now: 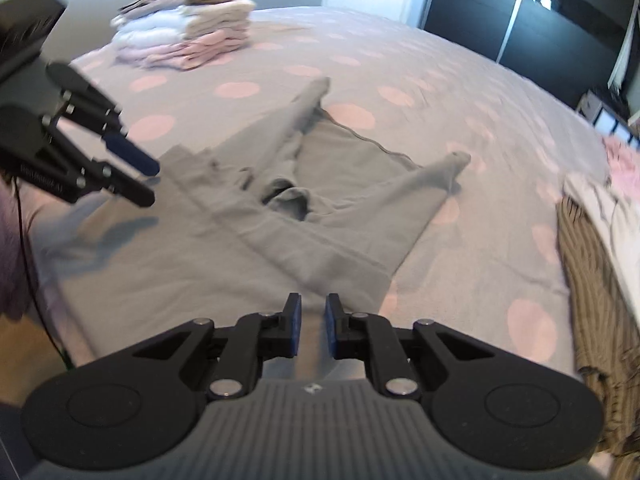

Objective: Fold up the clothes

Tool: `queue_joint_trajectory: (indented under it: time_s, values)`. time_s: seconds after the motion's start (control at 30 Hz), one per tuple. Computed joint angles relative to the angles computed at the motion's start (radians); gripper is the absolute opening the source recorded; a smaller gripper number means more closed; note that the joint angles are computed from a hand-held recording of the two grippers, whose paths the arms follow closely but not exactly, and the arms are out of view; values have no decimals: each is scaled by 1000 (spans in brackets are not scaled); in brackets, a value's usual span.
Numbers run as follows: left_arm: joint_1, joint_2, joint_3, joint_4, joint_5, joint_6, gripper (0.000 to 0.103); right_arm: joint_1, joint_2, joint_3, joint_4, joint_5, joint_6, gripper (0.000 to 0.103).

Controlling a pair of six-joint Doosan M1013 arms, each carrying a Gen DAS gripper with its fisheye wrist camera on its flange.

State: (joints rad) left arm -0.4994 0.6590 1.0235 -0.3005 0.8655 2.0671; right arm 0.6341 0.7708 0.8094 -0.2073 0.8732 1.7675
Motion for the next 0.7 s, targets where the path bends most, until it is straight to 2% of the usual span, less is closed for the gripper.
queue_joint_trajectory:
  time_s: [0.27, 0.4, 0.7]
  values:
    - [8, 47, -41, -24, -26, -43, 28, -25, 84, -106, 38, 41, 67, 16]
    - [7, 54, -44, -25, -40, -24, 28, -27, 112, -146, 42, 71, 57, 16]
    - [6, 56, -54, -10, -68, -83, 28, -34, 107, -143, 62, 61, 79, 16]
